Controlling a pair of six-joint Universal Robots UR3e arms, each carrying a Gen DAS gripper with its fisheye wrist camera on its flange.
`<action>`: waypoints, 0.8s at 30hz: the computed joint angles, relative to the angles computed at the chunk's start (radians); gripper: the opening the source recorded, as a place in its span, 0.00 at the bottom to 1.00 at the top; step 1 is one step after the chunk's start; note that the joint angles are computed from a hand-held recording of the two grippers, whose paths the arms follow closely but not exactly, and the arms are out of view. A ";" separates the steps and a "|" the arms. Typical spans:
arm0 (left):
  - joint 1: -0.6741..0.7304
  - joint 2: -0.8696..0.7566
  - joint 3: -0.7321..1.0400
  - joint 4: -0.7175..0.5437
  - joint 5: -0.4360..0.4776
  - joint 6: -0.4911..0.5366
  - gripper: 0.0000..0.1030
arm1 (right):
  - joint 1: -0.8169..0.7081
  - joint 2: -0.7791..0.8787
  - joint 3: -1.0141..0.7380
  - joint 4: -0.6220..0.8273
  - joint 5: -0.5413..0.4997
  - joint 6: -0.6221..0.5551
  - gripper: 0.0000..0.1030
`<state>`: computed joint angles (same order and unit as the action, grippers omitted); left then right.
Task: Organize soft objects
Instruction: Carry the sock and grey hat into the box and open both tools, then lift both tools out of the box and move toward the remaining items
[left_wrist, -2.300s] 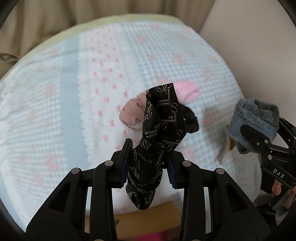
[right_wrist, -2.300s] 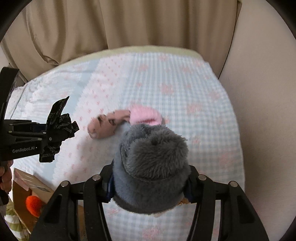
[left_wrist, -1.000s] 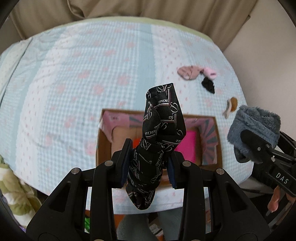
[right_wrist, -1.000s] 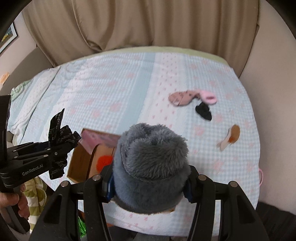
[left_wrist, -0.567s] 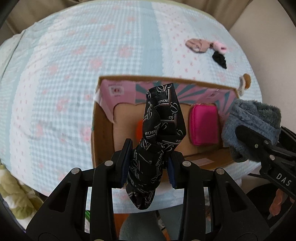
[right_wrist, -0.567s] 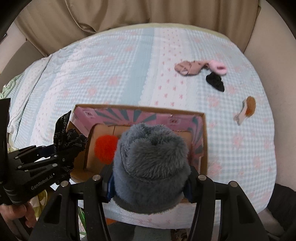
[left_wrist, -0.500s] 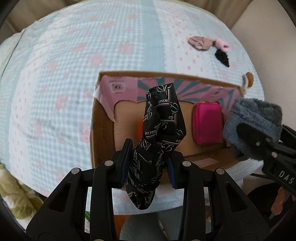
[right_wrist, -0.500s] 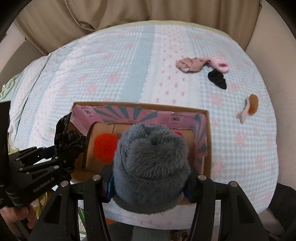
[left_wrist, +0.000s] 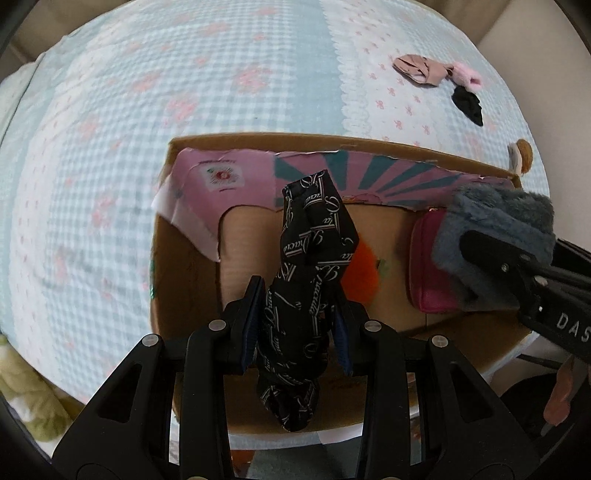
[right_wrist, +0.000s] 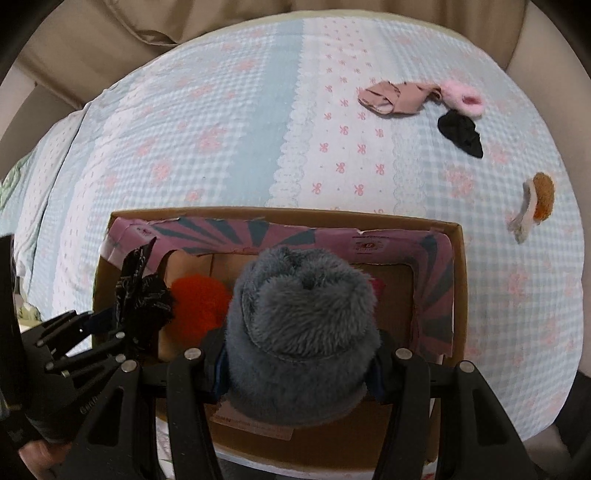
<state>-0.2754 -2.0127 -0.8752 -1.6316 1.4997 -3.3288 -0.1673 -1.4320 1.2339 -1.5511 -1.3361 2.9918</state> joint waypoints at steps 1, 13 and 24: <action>-0.005 -0.017 0.031 -0.017 0.006 0.002 0.30 | -0.003 0.021 -0.027 0.027 0.009 -0.002 0.51; -0.071 -0.007 0.078 -0.027 0.104 0.024 1.00 | -0.028 0.056 -0.044 0.031 0.080 0.015 1.00; -0.067 0.058 0.041 -0.034 0.092 -0.016 1.00 | -0.035 0.009 -0.079 0.090 0.069 -0.012 1.00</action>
<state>-0.3420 -1.9546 -0.8343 -1.6652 1.5919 -3.3450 -0.2024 -1.4235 1.1548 -1.4613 -1.2669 2.9799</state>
